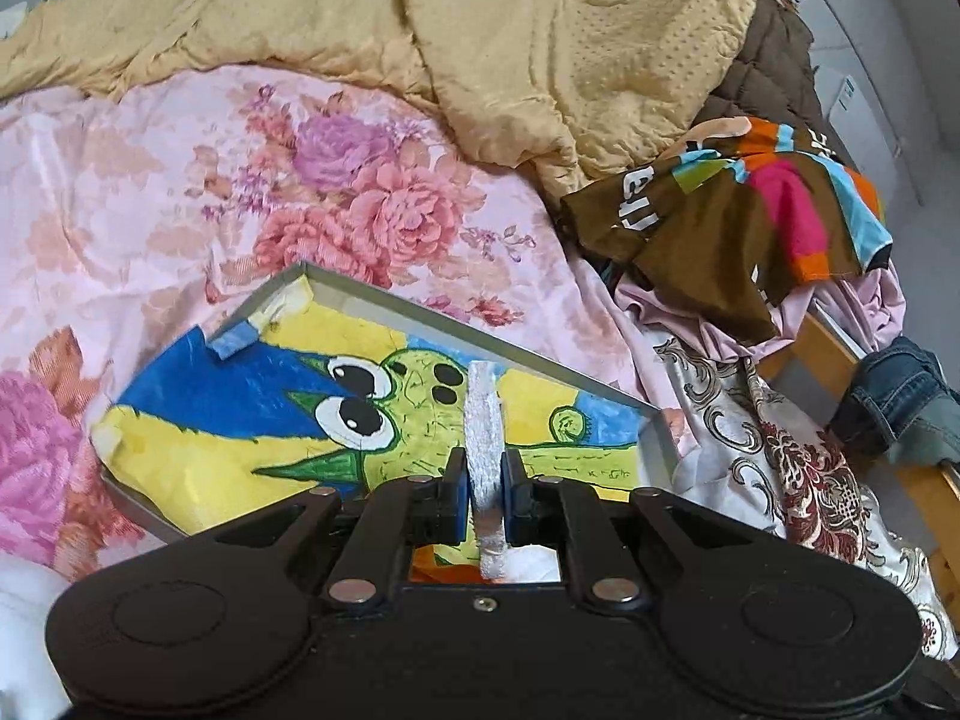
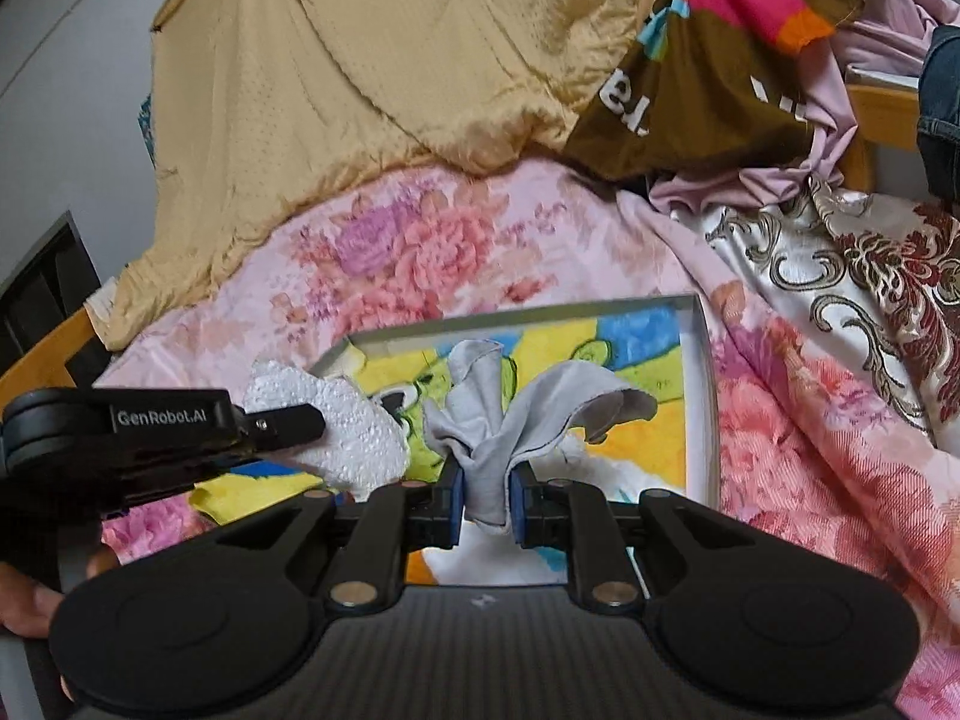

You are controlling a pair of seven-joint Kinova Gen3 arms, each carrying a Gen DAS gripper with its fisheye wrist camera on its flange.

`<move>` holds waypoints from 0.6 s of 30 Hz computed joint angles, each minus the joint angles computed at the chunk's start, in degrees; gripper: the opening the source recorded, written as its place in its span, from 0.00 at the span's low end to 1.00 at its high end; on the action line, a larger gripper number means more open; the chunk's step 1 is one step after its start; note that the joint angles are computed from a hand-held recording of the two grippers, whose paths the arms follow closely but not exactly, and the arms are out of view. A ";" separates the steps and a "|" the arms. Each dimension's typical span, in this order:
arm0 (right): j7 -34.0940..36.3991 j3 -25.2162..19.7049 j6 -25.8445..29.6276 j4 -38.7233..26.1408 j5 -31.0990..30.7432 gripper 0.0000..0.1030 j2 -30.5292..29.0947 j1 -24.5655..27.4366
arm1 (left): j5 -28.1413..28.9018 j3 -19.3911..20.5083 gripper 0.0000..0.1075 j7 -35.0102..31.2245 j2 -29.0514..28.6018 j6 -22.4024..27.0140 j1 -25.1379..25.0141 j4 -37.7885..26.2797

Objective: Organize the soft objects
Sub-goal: 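Carry the white foam pad and grey cloth with both tools to the tray, then open both tools to release the foam pad and grey cloth into the tray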

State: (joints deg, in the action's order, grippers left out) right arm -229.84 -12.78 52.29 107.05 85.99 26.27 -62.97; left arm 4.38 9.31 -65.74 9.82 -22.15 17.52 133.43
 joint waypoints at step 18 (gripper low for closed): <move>2.92 1.24 -1.43 -1.60 -3.77 0.37 1.05 -0.54 | 2.94 -0.43 0.18 3.00 2.53 -2.29 -0.05 0.61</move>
State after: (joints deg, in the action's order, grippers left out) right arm -226.91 -11.54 50.86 105.45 82.22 27.32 -63.51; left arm 7.32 8.87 -62.74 12.35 -24.44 17.46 134.04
